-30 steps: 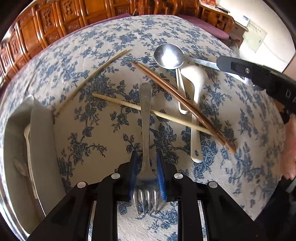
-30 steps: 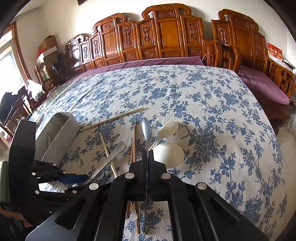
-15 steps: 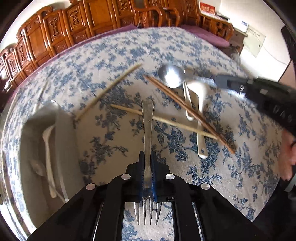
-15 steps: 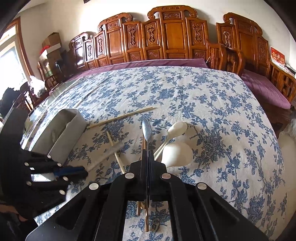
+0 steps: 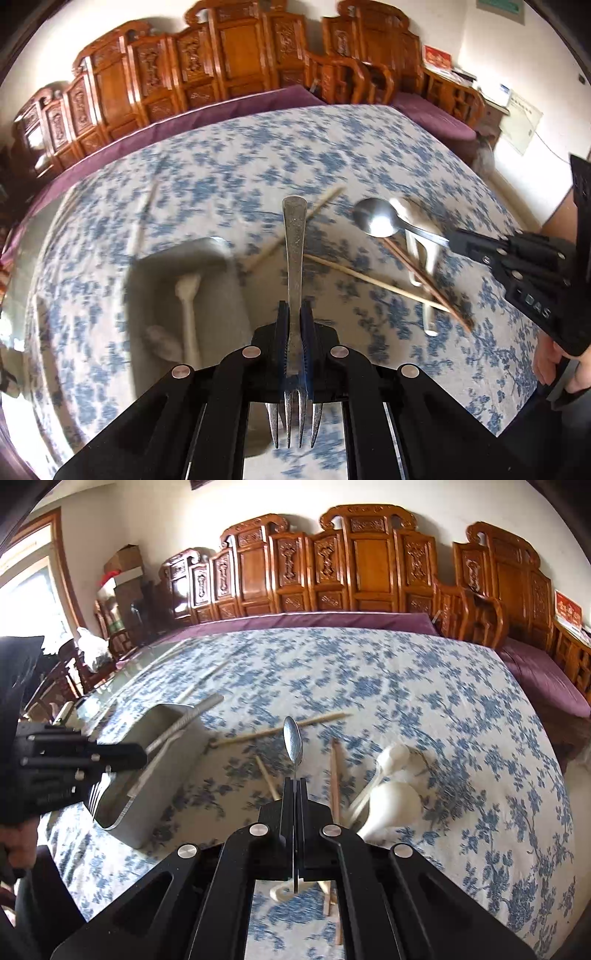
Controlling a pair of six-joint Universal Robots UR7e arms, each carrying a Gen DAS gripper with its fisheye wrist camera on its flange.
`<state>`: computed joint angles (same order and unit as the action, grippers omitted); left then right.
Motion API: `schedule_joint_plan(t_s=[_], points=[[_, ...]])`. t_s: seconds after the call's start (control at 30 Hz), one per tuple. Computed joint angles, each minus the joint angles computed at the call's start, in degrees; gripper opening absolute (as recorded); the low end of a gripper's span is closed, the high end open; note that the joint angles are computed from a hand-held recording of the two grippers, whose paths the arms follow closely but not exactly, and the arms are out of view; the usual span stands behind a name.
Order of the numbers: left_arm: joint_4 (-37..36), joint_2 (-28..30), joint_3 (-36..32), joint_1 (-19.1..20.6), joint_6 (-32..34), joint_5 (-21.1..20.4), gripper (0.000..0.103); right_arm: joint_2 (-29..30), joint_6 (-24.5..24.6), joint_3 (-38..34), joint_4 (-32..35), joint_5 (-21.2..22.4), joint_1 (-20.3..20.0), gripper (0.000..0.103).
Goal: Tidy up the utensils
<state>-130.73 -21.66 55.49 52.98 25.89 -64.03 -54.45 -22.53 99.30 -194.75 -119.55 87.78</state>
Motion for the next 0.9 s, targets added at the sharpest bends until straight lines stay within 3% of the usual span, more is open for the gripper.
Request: schedule_joint_plan(t_s=[0.4, 0.63, 0.7, 0.77, 0.9], points=[[3.6, 2.3, -6.7, 4.5, -1.0, 4.5, 0.006, 6.6, -1.4, -8.1, 4.6, -0.3, 4.7, 0.002], [5.7, 4.3, -10.6, 6.4, -3.9, 4.0, 0.006, 11.5, -1.9, -14.1, 8.8, -0.2, 6.2, 0.002], [5.4, 4.3, -11.1, 6.8, -4.0, 3.3, 0.01, 12.8, -2.0, -16.0, 10.3, -0.5, 6.3, 0.002], [3.5, 3.8, -10.6, 7.1, -3.7, 2.5, 0.022, 13.7, -1.9, -17.4, 11.4, -0.7, 6.3, 0.002], [0.7, 3.2, -10.2, 7.7, -3.5, 1.7, 0.023, 15.8, -1.8, -20.6, 13.5, -1.6, 6.4, 0.002]])
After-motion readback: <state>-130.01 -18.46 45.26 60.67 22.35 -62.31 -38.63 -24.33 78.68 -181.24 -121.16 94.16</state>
